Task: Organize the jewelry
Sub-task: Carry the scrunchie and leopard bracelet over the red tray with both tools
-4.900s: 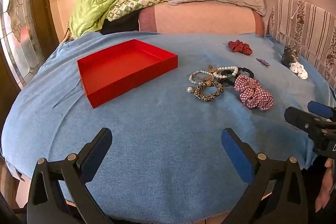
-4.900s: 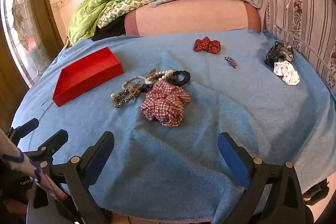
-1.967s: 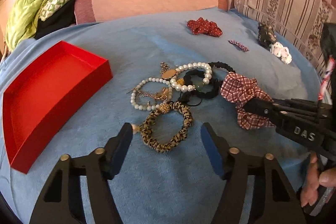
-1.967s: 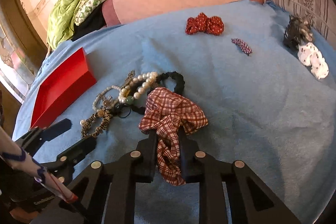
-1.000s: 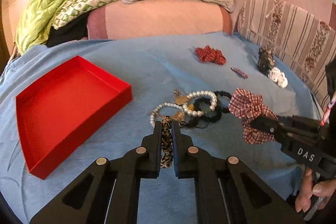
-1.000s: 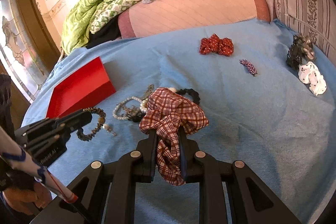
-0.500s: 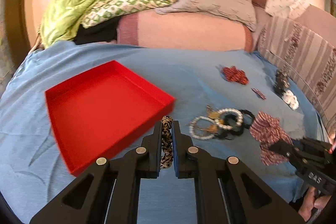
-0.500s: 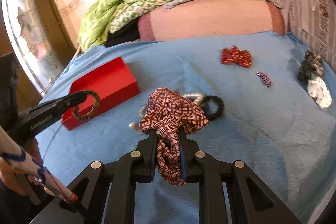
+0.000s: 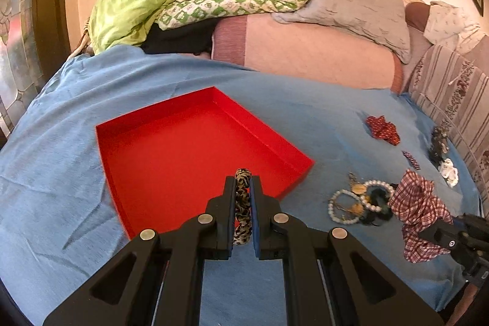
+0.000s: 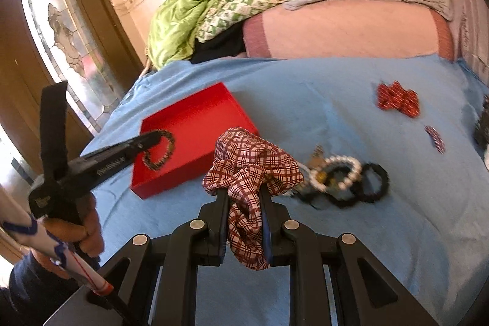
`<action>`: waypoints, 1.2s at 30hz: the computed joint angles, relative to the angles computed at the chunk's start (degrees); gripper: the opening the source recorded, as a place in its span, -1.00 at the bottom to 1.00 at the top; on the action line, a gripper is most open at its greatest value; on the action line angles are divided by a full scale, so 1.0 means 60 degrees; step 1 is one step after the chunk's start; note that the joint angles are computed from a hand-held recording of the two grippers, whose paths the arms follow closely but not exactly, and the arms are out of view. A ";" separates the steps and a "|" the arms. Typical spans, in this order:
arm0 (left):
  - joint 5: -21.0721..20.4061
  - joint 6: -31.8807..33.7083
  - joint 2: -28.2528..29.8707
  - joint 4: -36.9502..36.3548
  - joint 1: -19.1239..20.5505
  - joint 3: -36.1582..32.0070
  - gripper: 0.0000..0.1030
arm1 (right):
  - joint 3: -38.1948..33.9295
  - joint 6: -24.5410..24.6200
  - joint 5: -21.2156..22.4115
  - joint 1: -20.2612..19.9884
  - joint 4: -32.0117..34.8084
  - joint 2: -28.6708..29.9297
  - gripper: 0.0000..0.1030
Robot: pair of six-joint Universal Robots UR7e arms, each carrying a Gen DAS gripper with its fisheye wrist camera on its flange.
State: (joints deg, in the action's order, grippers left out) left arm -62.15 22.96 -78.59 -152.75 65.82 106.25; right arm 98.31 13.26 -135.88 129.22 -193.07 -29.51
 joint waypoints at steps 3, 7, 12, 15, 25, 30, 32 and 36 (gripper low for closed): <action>0.0112 -0.0004 0.0144 -0.0039 0.0085 -0.0188 -0.83 | -0.0414 -0.0160 0.0259 -0.0099 0.0296 0.0125 -0.63; 0.0201 -0.0119 0.0367 0.0004 0.0234 -0.0516 -0.83 | -0.1019 -0.0315 0.0545 -0.0230 0.0776 0.0320 -0.63; 0.0307 -0.0220 0.0756 0.0069 0.0465 -0.1029 -0.83 | -0.1759 -0.0414 0.0853 -0.0402 0.1377 0.0552 -0.63; 0.0396 -0.0271 0.1044 0.0103 0.0603 -0.1387 -0.83 | -0.2388 -0.0543 0.0991 -0.0503 0.1744 0.0794 -0.63; 0.0572 -0.0595 0.2139 0.0481 0.1035 -0.2859 -0.84 | -0.5115 -0.0658 0.1377 -0.1009 0.3654 0.1996 -0.62; 0.0618 -0.0999 0.2671 0.0791 0.1266 -0.3668 -0.84 | -0.6954 -0.0956 0.1382 -0.1241 0.4664 0.2917 -0.62; 0.0758 -0.1212 0.2840 0.0992 0.1324 -0.3936 -0.84 | -0.7779 -0.1042 0.1479 -0.1356 0.5135 0.3331 -0.62; 0.0803 -0.1531 0.3068 0.1186 0.1434 -0.4302 -0.83 | -0.9249 -0.1159 0.1686 -0.1568 0.5974 0.4073 -0.62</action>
State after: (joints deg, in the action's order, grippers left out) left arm -57.33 13.78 -60.18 -145.63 74.43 80.44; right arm 42.81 6.31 -125.77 119.81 -157.22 -5.07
